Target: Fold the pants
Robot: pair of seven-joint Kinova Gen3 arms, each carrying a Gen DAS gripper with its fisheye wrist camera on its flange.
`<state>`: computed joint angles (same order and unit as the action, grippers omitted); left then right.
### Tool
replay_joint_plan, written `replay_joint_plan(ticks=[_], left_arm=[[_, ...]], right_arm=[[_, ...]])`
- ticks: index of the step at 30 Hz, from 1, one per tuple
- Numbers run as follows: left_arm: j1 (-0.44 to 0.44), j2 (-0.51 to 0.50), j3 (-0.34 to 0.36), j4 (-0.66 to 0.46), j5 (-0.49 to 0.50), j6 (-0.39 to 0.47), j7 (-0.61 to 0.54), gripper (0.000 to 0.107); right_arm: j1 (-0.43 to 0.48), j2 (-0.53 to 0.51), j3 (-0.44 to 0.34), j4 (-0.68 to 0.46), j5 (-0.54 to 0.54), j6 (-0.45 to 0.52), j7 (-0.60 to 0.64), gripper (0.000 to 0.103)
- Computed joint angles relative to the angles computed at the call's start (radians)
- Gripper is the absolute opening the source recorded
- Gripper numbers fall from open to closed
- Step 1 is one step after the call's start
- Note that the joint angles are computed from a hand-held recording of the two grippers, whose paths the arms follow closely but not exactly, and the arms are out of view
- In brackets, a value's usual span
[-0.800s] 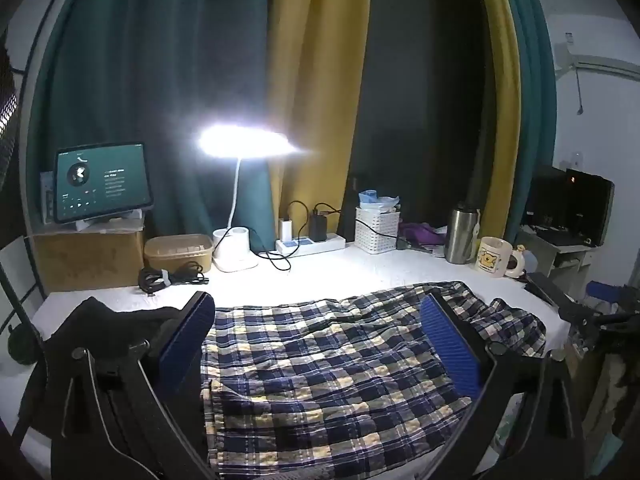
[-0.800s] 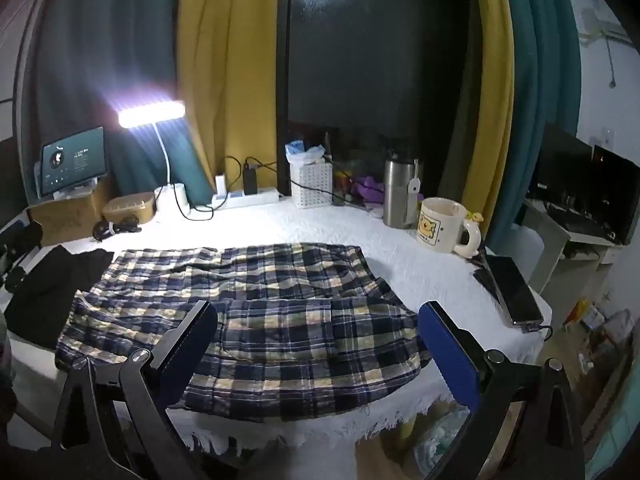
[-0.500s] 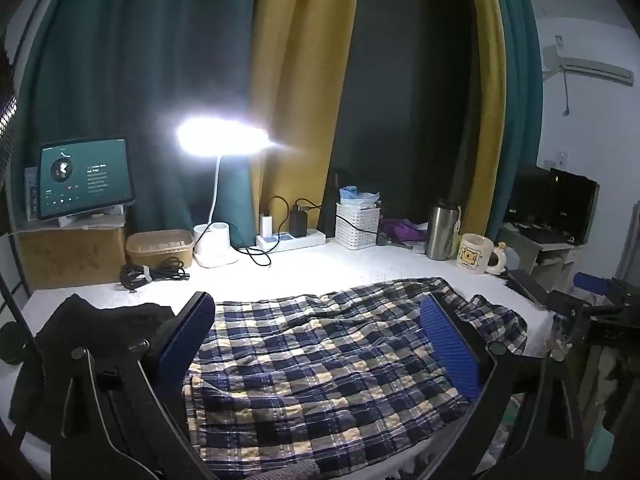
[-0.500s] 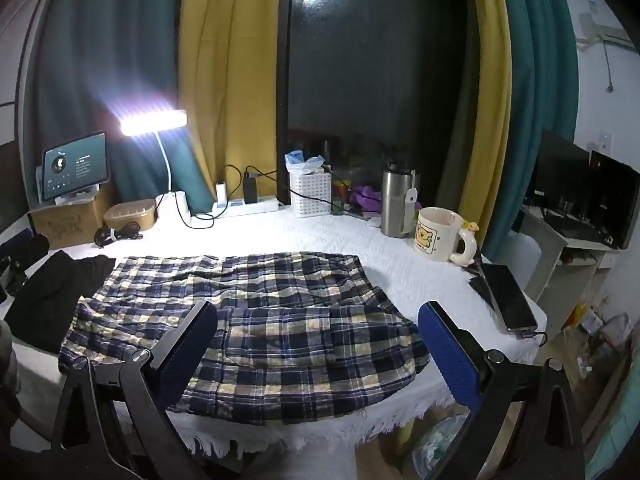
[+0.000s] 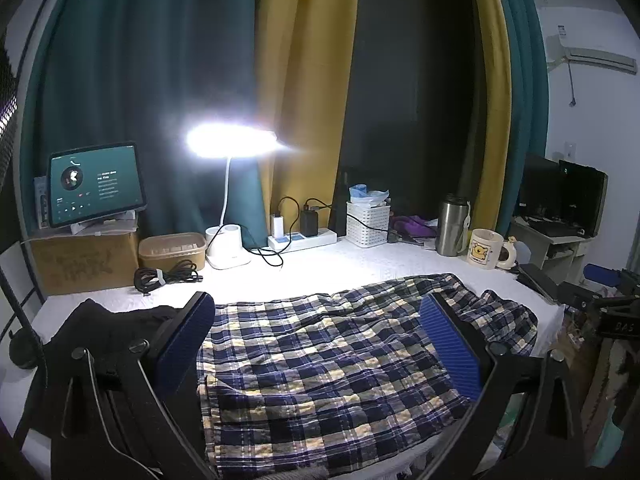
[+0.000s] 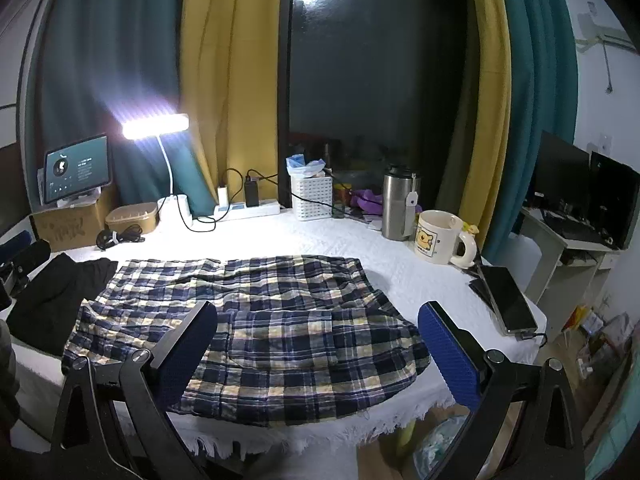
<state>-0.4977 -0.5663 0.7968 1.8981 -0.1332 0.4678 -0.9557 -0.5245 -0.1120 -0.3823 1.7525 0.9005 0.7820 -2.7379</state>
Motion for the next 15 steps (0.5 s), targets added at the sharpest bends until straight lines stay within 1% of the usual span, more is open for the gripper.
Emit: replay_joint_plan(ticks=[15], left_arm=[[0.009,0.003,-0.003,-0.009,-0.003,0.008,-0.008,0.101]], right_arm=[[0.005,-0.004,-0.002,0.000,-0.001,-0.002,-0.003,0.101]])
